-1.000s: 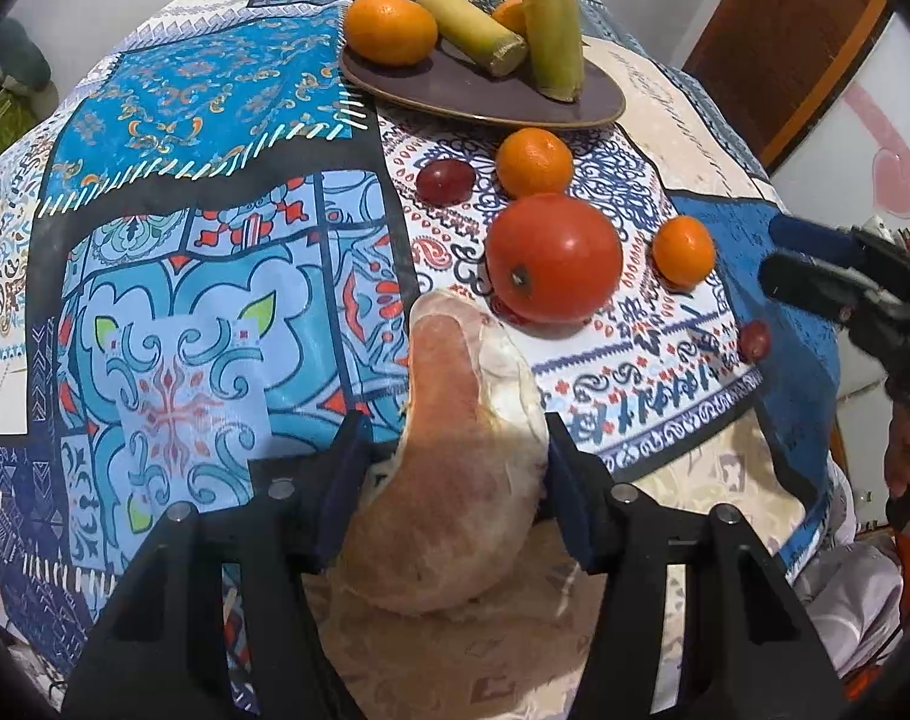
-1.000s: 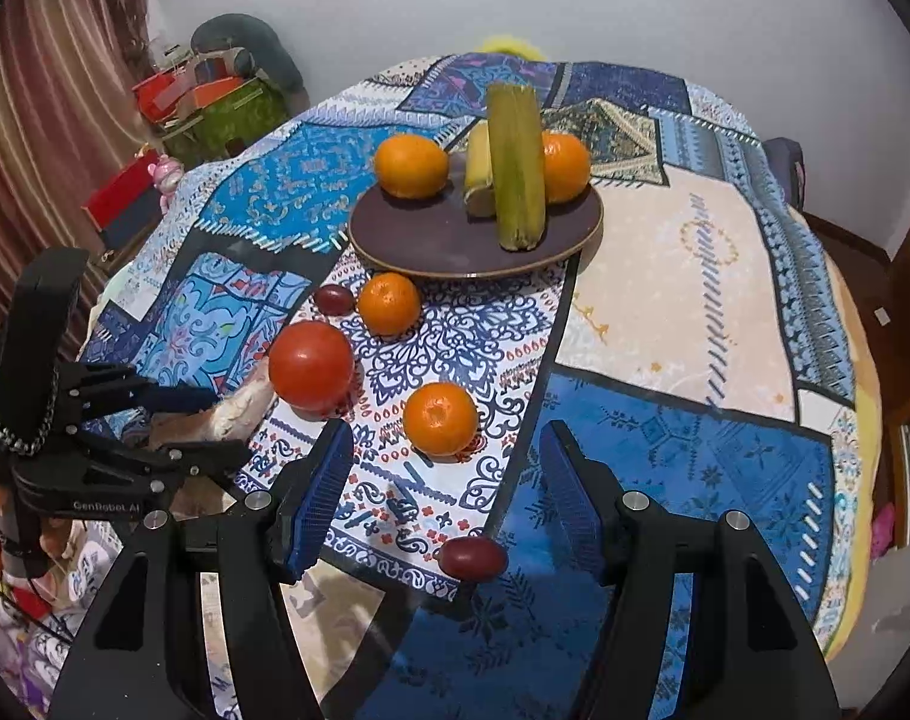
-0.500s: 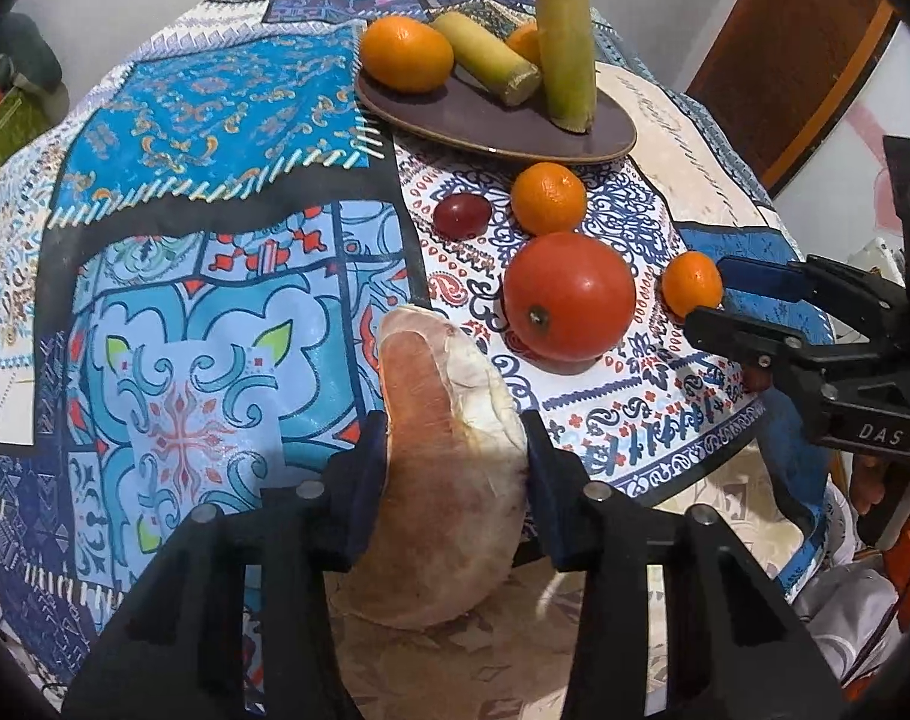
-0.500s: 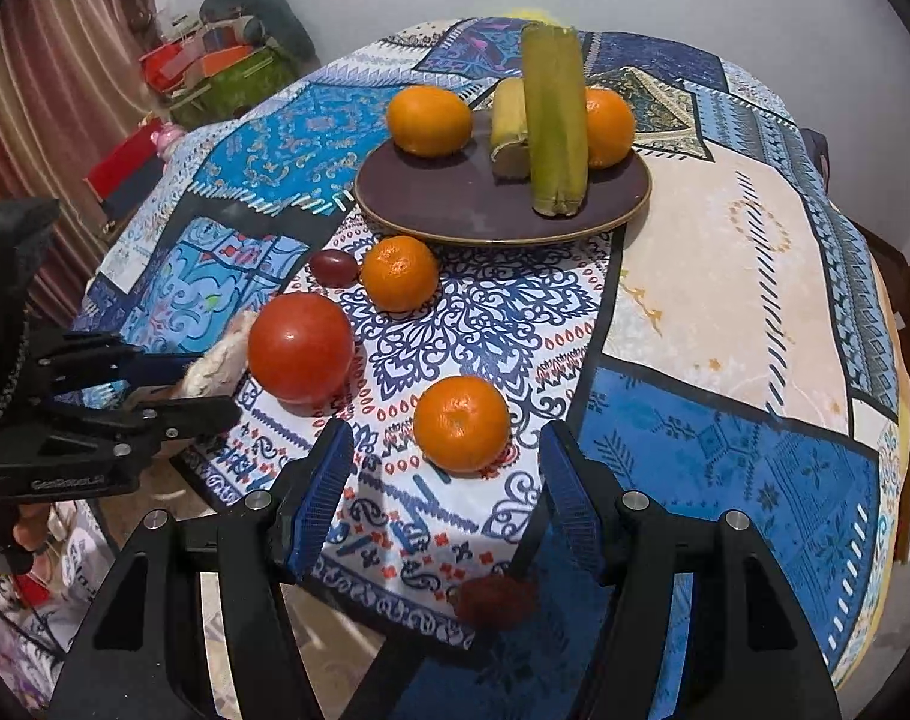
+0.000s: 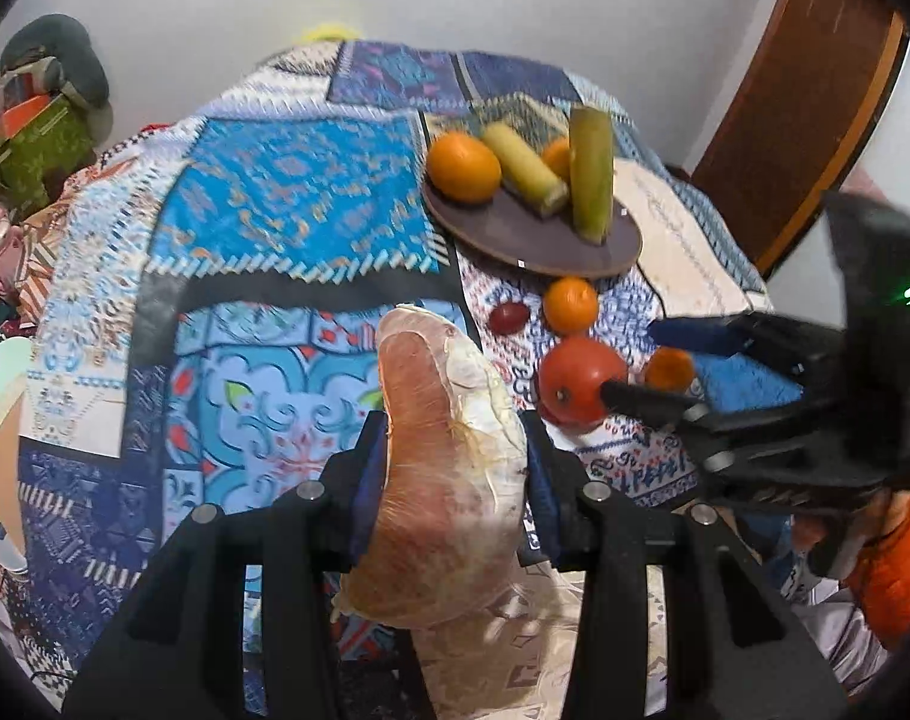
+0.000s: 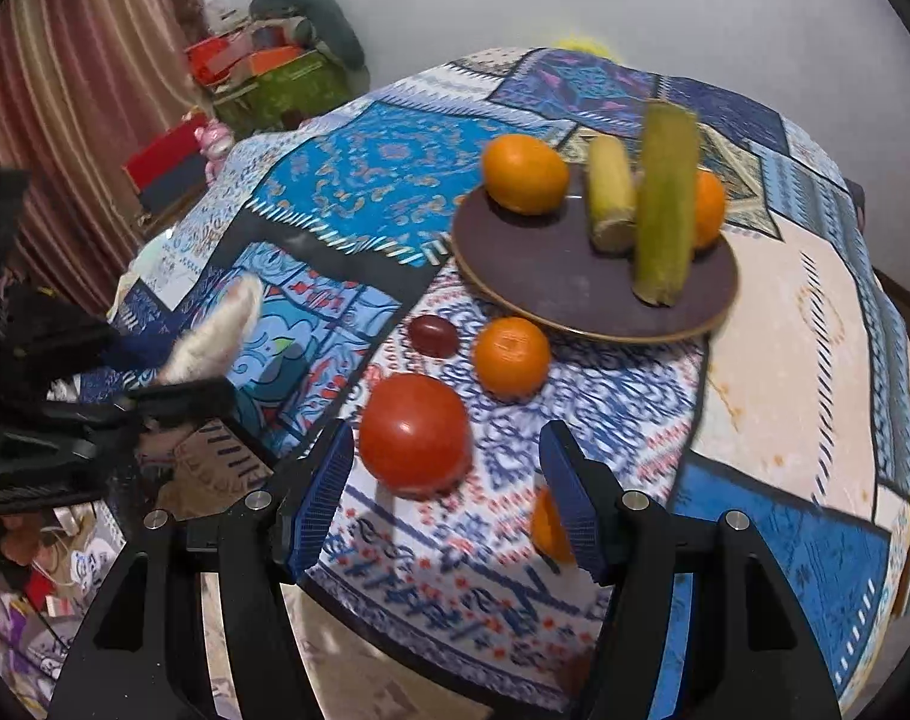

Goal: Organize fruits
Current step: 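Grasp the large red tomato with the right gripper while the left gripper holds the peel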

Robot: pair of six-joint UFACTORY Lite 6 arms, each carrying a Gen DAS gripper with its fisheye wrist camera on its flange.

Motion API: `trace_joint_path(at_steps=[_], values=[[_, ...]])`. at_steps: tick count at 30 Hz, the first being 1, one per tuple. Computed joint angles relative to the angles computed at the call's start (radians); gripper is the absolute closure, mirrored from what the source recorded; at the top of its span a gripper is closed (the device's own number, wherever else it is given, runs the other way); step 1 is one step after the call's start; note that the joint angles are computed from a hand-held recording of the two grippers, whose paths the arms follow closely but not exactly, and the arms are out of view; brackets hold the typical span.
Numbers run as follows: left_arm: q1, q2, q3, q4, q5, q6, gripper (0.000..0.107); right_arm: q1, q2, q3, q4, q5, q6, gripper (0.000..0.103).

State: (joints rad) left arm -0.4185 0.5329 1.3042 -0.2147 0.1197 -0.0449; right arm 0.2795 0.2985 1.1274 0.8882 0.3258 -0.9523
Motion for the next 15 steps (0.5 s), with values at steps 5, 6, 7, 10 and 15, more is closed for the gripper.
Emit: trace_joint_path(at_steps=[5, 6, 7, 10, 15], values=[[0.005, -0.030, -0.022, 0.041, -0.008, -0.044, 0.064, 0.041, 0.097, 0.079, -0.095, 0.005, 0.094, 0.042], [0.005, -0.028, -0.022, 0.063, -0.007, -0.068, 0.064, 0.044, 0.110, 0.090, -0.106, 0.007, 0.106, 0.042], [0.004, -0.026, -0.022, 0.085, -0.007, -0.092, 0.064, 0.047, 0.124, 0.101, -0.112, 0.006, 0.112, 0.042], [0.008, -0.029, -0.037, 0.056, -0.008, -0.066, 0.064, 0.047, 0.156, 0.127, -0.126, 0.012, 0.127, 0.044], [0.008, 0.000, -0.003, 0.052, 0.006, -0.060, 0.064, 0.035, 0.164, 0.135, -0.101, 0.038, 0.102, 0.058]])
